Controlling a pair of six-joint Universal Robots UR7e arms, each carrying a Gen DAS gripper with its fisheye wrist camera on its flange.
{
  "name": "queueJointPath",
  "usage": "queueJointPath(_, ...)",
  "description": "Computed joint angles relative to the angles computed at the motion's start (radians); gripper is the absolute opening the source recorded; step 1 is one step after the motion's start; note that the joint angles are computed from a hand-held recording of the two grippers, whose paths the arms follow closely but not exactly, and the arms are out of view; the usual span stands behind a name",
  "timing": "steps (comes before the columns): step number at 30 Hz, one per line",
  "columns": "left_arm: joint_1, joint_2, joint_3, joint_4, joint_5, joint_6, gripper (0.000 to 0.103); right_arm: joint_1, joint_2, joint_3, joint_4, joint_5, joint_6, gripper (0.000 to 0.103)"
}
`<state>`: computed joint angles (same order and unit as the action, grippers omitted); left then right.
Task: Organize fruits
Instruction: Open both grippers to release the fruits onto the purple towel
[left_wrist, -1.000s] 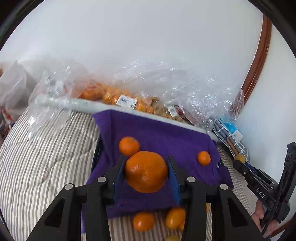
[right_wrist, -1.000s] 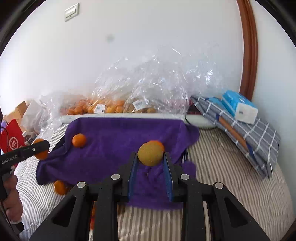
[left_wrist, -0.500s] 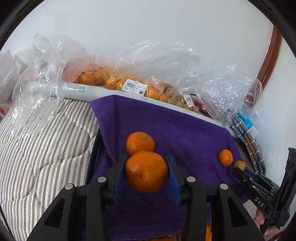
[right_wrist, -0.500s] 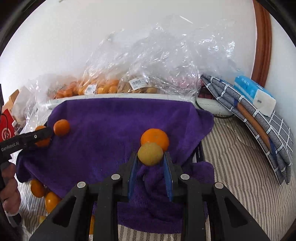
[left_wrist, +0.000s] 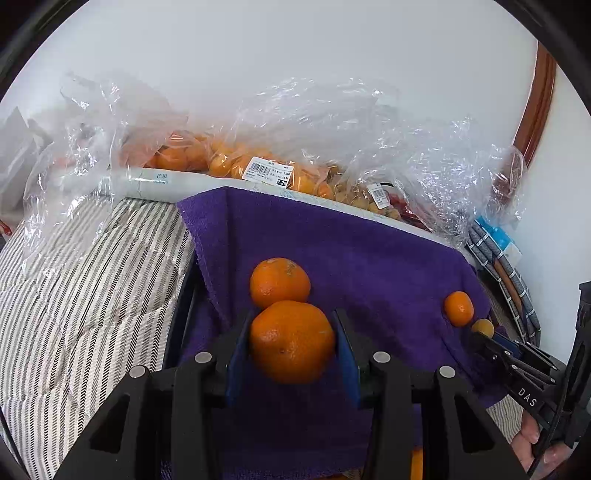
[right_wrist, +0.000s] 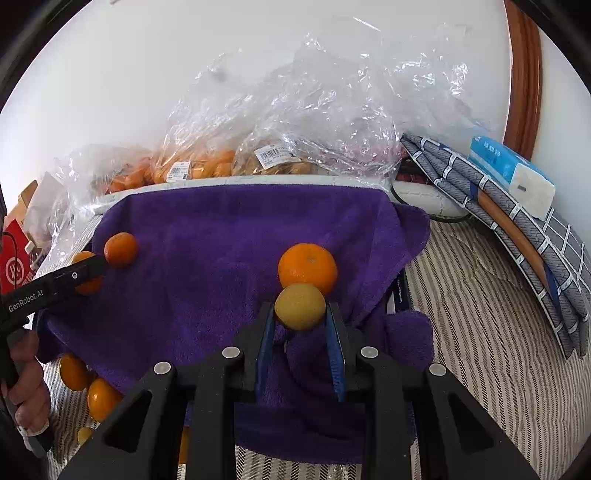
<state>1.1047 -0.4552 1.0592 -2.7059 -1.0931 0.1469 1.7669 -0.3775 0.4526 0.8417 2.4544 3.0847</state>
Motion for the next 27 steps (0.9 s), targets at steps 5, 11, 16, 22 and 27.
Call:
queueJointPath(5, 0.001, -0.009, 0.017, -0.020, -0.037, 0.023, 0.045, -0.004, 0.037, -0.063, 0.080, -0.018, 0.032, 0.032)
queueJointPath(11, -0.008, -0.020, 0.058, -0.109, -0.032, 0.064, 0.053, 0.020, -0.068, 0.134, -0.130, -0.004, -0.086, 0.056)
queueJointPath(16, -0.017, -0.045, 0.118, -0.196, -0.008, 0.088, 0.053, 0.040, -0.120, 0.211, -0.161, -0.017, -0.034, 0.040)
queueJointPath(22, -0.020, -0.106, 0.204, -0.271, -0.023, 0.078, 0.054, 0.090, -0.129, 0.255, -0.106, -0.009, 0.023, 0.038)
queueJointPath(27, -0.017, -0.194, 0.329, -0.305, -0.034, 0.095, 0.054, 0.105, -0.120, 0.273, -0.048, -0.032, 0.138, 0.038)
